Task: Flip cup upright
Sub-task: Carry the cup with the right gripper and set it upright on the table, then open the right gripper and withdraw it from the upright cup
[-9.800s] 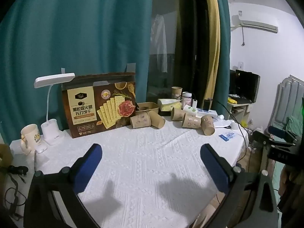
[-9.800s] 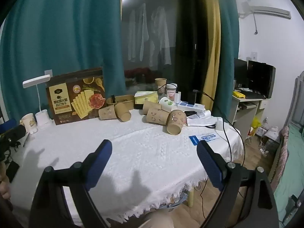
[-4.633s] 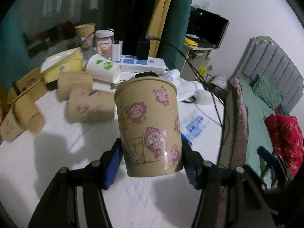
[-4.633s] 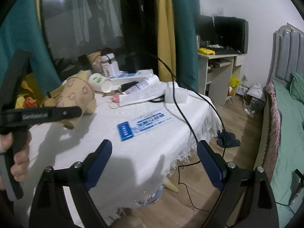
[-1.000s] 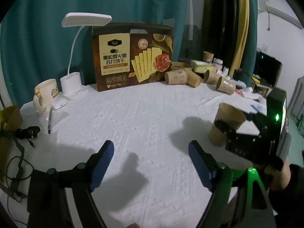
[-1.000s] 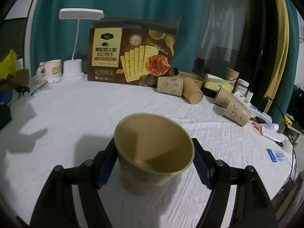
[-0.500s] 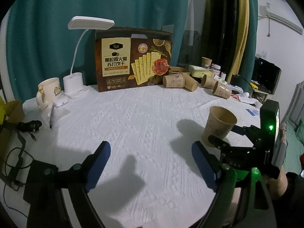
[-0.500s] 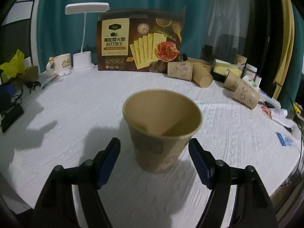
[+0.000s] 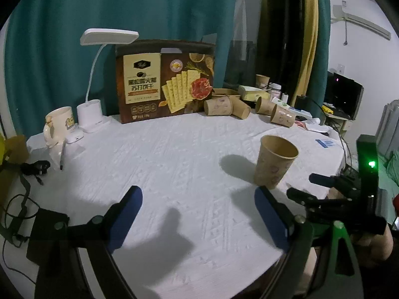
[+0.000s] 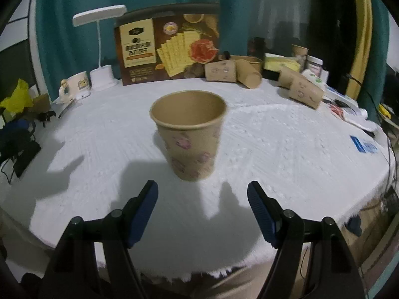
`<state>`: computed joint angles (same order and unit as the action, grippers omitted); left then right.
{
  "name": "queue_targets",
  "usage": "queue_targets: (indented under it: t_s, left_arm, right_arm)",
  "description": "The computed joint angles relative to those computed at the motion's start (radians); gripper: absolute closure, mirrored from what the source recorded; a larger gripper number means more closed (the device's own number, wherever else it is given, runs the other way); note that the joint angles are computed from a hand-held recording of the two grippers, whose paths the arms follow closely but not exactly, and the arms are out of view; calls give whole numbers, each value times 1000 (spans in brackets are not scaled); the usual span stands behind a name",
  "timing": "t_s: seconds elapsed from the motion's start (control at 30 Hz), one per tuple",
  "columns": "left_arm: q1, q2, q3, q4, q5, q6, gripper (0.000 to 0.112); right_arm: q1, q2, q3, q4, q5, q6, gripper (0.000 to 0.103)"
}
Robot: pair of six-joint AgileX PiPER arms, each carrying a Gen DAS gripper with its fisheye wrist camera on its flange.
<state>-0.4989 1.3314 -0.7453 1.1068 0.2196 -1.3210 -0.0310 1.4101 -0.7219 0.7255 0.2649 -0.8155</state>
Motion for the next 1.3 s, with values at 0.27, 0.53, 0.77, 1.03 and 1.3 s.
queue_targets:
  t_s: [0.27, 0.53, 0.77, 1.03, 1.3]
  left_arm:
    - [-65, 13, -73, -96, 46, 131, 21]
    - [-152, 3, -125, 83, 86, 32, 21]
    - [-172, -27, -178, 86, 95, -7, 20]
    - [-216, -59, -229, 125, 147, 8, 20]
    - [-251, -83, -258, 214, 205, 21, 20]
  right_arm:
    - [-140, -125, 2, -109, 145, 109, 31]
    - [-283, -235, -36, -127, 266, 105, 31]
    - [-392, -318, -99, -103, 352, 73, 31]
    - [-486, -391, -187, -66, 445, 56, 29]
    - [-502, -451, -269, -55, 496, 83, 26]
